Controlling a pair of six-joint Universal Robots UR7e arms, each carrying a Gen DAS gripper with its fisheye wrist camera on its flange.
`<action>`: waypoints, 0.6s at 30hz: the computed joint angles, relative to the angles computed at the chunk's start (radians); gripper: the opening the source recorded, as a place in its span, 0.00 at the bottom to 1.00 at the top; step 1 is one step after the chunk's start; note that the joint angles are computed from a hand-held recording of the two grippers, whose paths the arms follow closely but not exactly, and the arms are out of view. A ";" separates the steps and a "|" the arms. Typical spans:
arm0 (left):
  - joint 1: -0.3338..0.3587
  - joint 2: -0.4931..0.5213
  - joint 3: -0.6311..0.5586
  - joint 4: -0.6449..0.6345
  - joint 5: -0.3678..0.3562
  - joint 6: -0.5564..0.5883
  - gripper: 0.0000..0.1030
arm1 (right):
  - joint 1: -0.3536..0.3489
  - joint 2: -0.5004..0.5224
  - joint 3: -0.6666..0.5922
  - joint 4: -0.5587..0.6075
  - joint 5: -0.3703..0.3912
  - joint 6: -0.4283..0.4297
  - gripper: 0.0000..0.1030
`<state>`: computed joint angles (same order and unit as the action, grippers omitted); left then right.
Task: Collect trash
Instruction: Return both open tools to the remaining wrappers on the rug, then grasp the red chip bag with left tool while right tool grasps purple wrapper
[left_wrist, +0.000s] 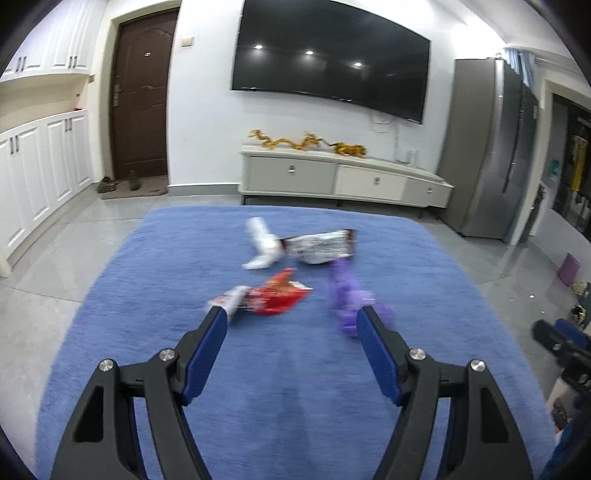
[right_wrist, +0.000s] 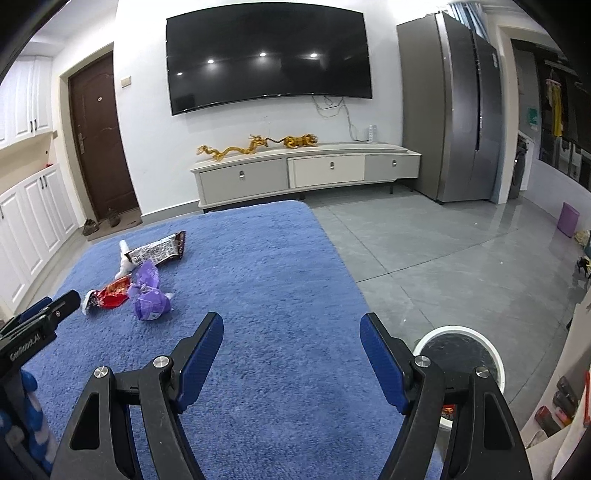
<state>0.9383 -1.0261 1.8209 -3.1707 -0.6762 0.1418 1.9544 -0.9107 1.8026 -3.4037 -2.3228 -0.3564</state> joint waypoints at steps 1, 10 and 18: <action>0.013 -0.007 -0.005 0.006 0.004 0.011 0.69 | -0.001 0.002 -0.004 0.013 0.010 0.001 0.72; 0.094 -0.026 -0.079 0.112 -0.043 0.098 0.69 | -0.009 0.054 -0.097 0.196 0.172 0.009 0.72; 0.173 0.020 -0.232 0.380 -0.220 0.037 0.69 | -0.032 0.132 -0.219 0.371 0.279 0.027 0.72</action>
<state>1.1113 -1.0058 1.5889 -2.7908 -0.8965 0.1792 1.9226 -0.7782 1.5837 -3.0328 -2.0442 -0.3295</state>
